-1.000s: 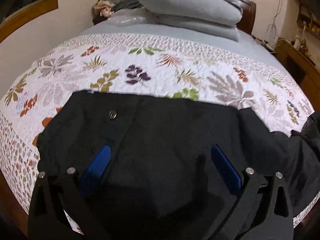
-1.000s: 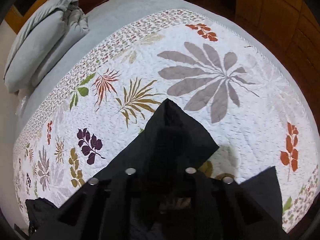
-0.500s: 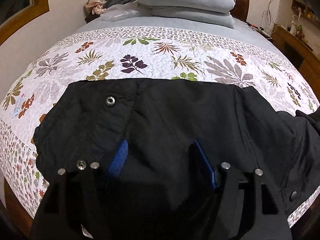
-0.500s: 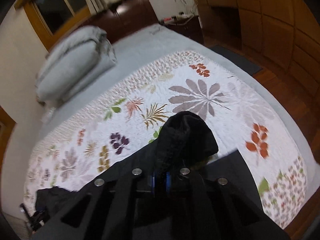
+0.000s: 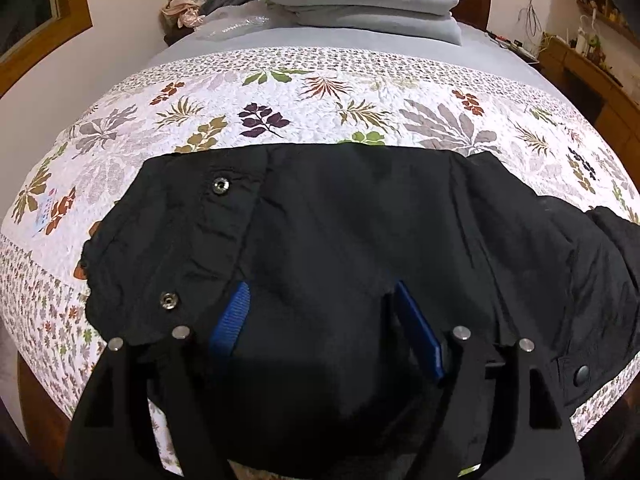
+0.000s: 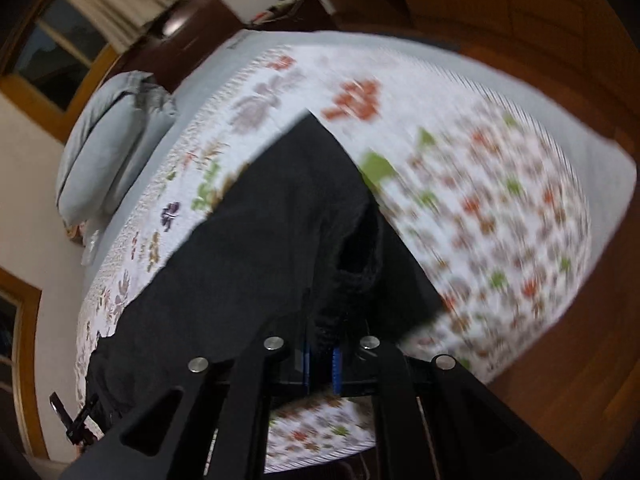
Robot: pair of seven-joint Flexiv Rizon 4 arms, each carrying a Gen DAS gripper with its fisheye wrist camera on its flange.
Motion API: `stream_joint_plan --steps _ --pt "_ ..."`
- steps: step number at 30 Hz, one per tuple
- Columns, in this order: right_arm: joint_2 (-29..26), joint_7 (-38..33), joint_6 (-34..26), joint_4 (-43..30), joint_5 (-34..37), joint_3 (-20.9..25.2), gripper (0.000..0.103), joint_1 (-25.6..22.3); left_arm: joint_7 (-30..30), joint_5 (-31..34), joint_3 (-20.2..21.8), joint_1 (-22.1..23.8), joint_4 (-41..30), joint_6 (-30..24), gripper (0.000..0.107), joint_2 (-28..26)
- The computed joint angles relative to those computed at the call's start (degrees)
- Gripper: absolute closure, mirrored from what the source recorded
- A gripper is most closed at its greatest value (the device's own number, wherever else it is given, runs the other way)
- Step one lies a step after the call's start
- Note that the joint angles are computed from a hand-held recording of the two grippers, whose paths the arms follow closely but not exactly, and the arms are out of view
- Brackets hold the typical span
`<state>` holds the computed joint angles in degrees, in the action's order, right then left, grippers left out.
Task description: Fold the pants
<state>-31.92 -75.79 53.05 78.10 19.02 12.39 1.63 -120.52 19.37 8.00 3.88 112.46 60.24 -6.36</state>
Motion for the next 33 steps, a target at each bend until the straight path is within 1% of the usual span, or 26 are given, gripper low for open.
stream_joint_plan --steps 1,3,4,5,6,7,8,9,11,12,14,15,16,17,18,19,21,22,24,25,26,27,29,31,32,33 --pt "-0.5 -0.2 0.0 -0.1 0.8 0.3 0.095 -0.4 -0.6 0.6 0.2 -0.1 0.0 -0.2 0.026 0.2" --pt "-0.7 0.1 -0.6 -0.4 0.8 0.2 0.094 -0.4 -0.9 0.9 0.2 0.0 0.0 -1.1 0.026 0.3" --pt "-0.2 0.4 -0.6 -0.1 -0.1 -0.3 0.089 0.1 -0.3 0.2 0.2 0.2 0.3 -1.0 0.026 0.5" --pt "0.5 1.6 -0.7 0.6 -2.1 -1.4 0.081 1.2 0.1 -0.4 0.2 0.4 0.8 -0.9 0.026 0.8" --pt "2.1 4.2 -0.2 2.5 -6.4 -4.0 0.075 3.6 -0.2 -0.4 0.3 0.6 1.3 -0.5 0.026 1.3" --pt "3.3 6.3 0.4 4.2 -9.8 -5.7 0.062 5.0 -0.2 -0.8 0.4 0.8 2.0 0.2 0.026 1.8" --pt "5.1 9.6 1.2 6.8 -15.1 -8.3 0.058 7.4 0.2 -1.5 0.4 1.1 2.7 1.0 0.026 2.3" --pt "7.2 11.8 2.0 9.4 -20.1 -9.8 0.058 9.2 0.7 -2.7 0.5 1.4 3.9 1.8 0.025 3.2" --pt "9.5 11.8 3.2 11.7 -23.3 -8.8 0.058 9.6 3.0 -5.7 0.3 2.0 5.9 3.0 0.020 4.7" --pt "10.7 11.5 4.0 12.8 -23.7 -7.7 0.058 9.7 3.9 -6.6 0.2 2.2 6.8 3.1 0.018 5.5" --pt "11.5 9.1 5.2 12.6 -19.9 -4.2 0.058 8.6 6.0 -8.8 0.2 2.7 9.2 4.2 0.016 7.4" --pt "11.6 7.2 5.0 11.9 -16.9 -2.1 0.058 8.2 7.5 -11.4 0.6 3.0 11.1 4.8 0.015 8.8" --pt "11.5 6.1 4.8 11.4 -15.5 -1.1 0.058 8.4 9.5 -14.9 0.9 3.2 13.1 5.8 0.015 9.9" --pt "11.3 4.8 4.4 10.8 -14.3 -0.2 0.058 8.7 12.3 -19.9 1.3 3.1 15.5 7.4 0.015 10.8" --pt "10.7 3.3 4.0 9.9 -13.5 0.7 0.058 9.4 15.3 -27.1 1.9 2.5 18.5 9.3 0.015 11.9" --pt "10.1 2.7 4.0 9.0 -13.3 0.9 0.058 10.3 16.8 -32.2 2.1 2.1 20.7 10.7 0.015 12.5" --pt "8.9 0.3 3.8 6.9 -11.5 2.3 0.058 11.4 16.2 -35.8 1.9 2.9 22.3 10.5 0.015 12.8" --pt "8.0 -1.0 3.6 5.6 -10.9 3.1 0.058 12.3 16.9 -37.8 1.9 3.0 23.1 10.6 0.015 12.6" --pt "7.1 -3.4 3.3 4.1 -10.7 3.8 0.058 14.0 17.1 -38.7 1.5 3.8 23.9 11.6 0.016 12.0" --pt "6.3 -4.8 2.7 3.0 -10.8 4.2 0.058 14.9 17.5 -39.4 1.4 3.9 24.4 13.3 0.016 11.6" --pt "5.9 -5.2 1.9 2.3 -11.2 4.1 0.058 15.9 19.4 -42.2 1.3 3.4 25.1 15.8 0.016 11.0" --pt "5.4 -5.7 1.4 1.6 -12.0 3.8 0.058 16.9 20.1 -43.2 1.1 3.4 25.1 16.6 0.016 10.6" --pt "4.9 -6.6 0.8 0.9 -11.7 3.9 0.058 17.7 21.0 -44.4 0.9 3.8 24.2 16.7 0.016 9.8" --pt "4.6 -6.5 0.5 0.8 -11.8 3.5 0.058 18.5 24.6 -49.9 0.4 3.2 23.7 17.2 0.016 8.7" --pt "4.6 -6.6 0.5 0.8 -11.5 3.4 0.058 18.5 25.3 -51.3 0.3 3.2 23.3 16.7 0.017 8.5" --pt "4.5 -5.8 0.2 0.8 -11.6 3.1 0.058 18.8 23.8 -50.0 0.4 3.8 22.8 14.8 0.019 9.0"
